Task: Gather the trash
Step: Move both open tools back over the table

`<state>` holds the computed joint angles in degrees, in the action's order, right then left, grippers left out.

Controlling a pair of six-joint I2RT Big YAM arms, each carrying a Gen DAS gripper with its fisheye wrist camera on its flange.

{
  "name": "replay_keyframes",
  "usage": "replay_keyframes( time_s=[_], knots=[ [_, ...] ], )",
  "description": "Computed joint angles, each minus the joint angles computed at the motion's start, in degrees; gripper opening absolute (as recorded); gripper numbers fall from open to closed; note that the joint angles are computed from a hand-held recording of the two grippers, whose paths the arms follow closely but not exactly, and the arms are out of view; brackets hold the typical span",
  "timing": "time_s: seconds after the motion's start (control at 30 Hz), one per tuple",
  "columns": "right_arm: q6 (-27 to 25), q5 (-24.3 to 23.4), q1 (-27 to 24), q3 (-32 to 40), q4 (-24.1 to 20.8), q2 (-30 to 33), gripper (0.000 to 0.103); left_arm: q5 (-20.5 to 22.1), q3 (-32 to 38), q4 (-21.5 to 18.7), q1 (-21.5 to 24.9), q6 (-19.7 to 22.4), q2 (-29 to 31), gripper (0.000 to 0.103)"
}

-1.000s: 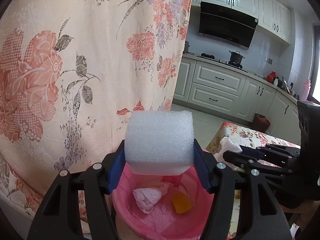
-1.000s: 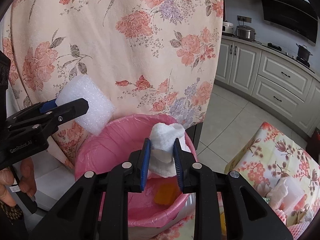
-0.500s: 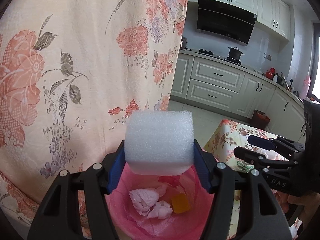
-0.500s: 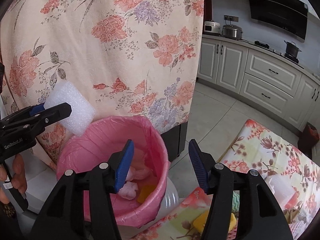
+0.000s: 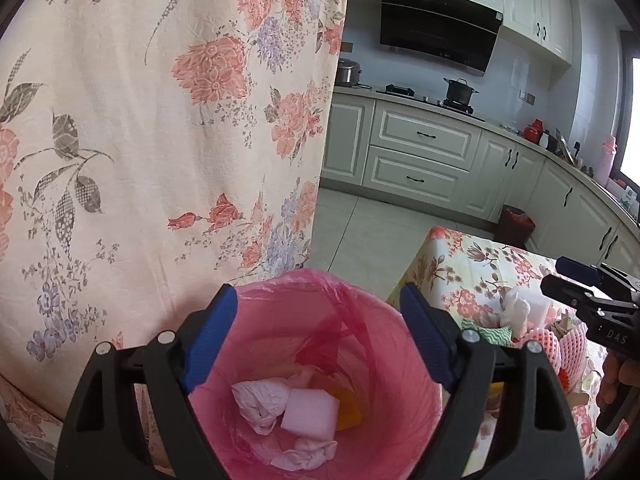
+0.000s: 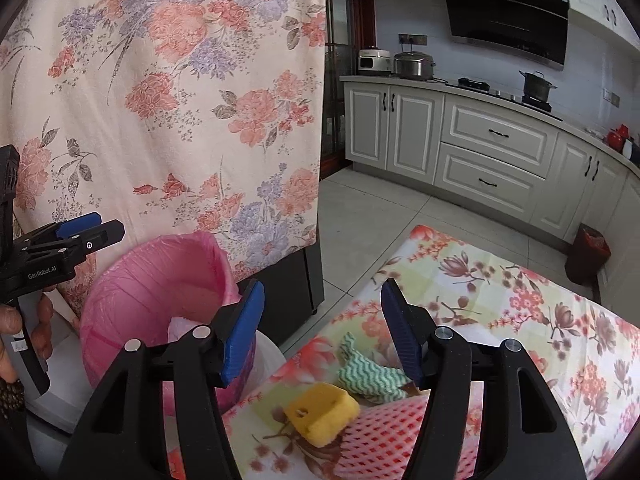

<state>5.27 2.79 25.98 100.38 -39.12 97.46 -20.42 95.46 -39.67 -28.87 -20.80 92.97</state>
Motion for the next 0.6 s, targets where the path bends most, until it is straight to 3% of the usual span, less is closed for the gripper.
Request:
replay_keyframes(
  time_s=[0.6],
  knots=[
    [1.6,0.8,-9.4,-16.6,3.6,-12.2,0.066,-0.2,4.6,-1.2,-6.7,-1.2,4.1,0.081]
  ],
)
